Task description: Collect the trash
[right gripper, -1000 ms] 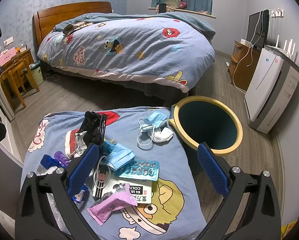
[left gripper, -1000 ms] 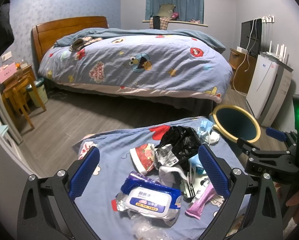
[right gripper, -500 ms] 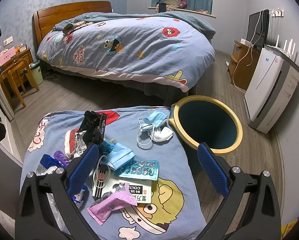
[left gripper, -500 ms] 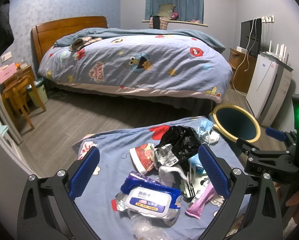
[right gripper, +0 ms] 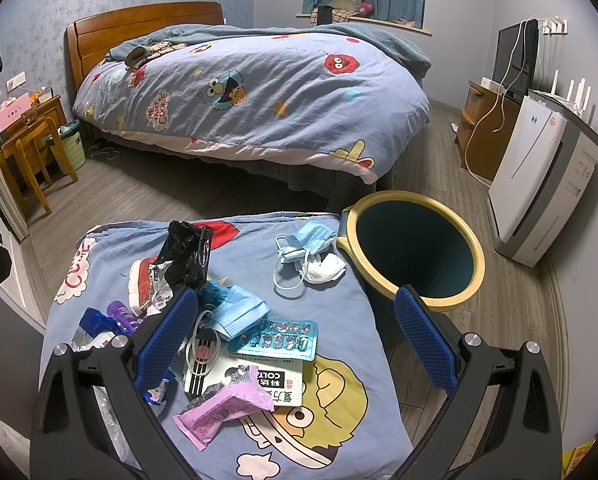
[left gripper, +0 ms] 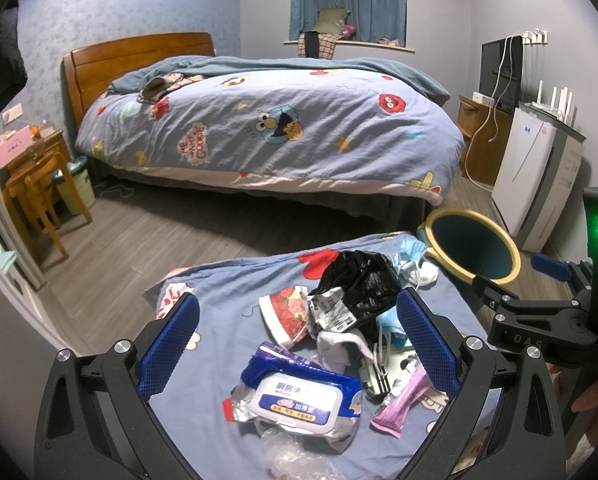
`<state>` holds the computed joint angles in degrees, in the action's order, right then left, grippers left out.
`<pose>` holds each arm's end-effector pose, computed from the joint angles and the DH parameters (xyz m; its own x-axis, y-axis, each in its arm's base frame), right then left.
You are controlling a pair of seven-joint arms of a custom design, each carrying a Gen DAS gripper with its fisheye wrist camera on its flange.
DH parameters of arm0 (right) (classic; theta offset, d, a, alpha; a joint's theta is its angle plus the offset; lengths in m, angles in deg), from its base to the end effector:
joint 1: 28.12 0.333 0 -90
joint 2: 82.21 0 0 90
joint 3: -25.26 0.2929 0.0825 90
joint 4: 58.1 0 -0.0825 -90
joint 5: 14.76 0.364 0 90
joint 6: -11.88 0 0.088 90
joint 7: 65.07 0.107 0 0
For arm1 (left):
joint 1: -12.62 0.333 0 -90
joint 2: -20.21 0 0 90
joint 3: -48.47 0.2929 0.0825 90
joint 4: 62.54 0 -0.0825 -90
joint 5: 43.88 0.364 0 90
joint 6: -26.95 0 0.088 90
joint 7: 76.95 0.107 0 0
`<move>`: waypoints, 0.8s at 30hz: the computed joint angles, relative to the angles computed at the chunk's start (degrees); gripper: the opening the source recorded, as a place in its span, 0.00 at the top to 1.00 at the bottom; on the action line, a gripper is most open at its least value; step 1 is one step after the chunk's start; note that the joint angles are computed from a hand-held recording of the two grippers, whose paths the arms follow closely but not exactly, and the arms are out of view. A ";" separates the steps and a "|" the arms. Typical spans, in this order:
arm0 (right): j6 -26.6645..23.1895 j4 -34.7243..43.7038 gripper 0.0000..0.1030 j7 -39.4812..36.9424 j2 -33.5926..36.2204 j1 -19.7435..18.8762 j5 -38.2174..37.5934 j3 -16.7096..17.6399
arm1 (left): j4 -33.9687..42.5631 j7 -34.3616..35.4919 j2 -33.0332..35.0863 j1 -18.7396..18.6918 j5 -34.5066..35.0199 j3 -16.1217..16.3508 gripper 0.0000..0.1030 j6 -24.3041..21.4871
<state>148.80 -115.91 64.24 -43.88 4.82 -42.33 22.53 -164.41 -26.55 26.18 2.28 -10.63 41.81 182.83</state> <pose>0.6464 0.3874 0.5326 0.0864 -0.9960 0.0209 -0.6664 -0.0733 -0.7420 0.5887 -0.1975 0.5716 -0.0252 -0.9997 -0.0070 -0.6067 0.0209 -0.7946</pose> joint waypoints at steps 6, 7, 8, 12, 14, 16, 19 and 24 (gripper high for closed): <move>-0.17 0.22 0.05 0.02 0.12 0.06 0.03 -0.05 | 0.19 -0.36 0.22 -0.19 0.41 0.09 0.05 -0.06; -0.15 0.22 0.05 0.01 0.14 0.05 0.04 -0.05 | 0.13 -0.27 0.17 -0.17 0.35 0.09 0.05 -0.03; -0.29 0.40 0.05 -0.06 0.21 0.08 0.05 -0.05 | 0.19 -0.33 0.22 -0.19 0.38 0.10 0.05 -0.05; -0.52 0.65 0.05 0.02 0.32 0.18 0.00 -0.17 | 0.25 -0.40 0.26 -0.22 0.44 0.10 0.05 -0.15; -0.31 0.08 0.05 0.52 0.06 0.11 -0.06 -0.29 | 0.19 -0.28 0.24 -0.20 0.35 0.10 0.05 -0.05; 0.38 -1.77 0.05 1.73 -1.01 0.10 -0.56 -0.59 | 0.18 -0.04 0.20 -0.16 0.13 0.06 0.05 -0.15; 0.68 -3.85 0.05 3.59 -2.60 -0.27 -0.94 -0.61 | 0.98 0.65 0.74 -0.32 -0.15 0.07 0.05 -1.22; -1.73 2.16 0.05 3.94 -0.11 -2.70 1.29 -0.18 | 3.61 8.71 3.40 0.80 -9.03 -0.80 0.05 -1.88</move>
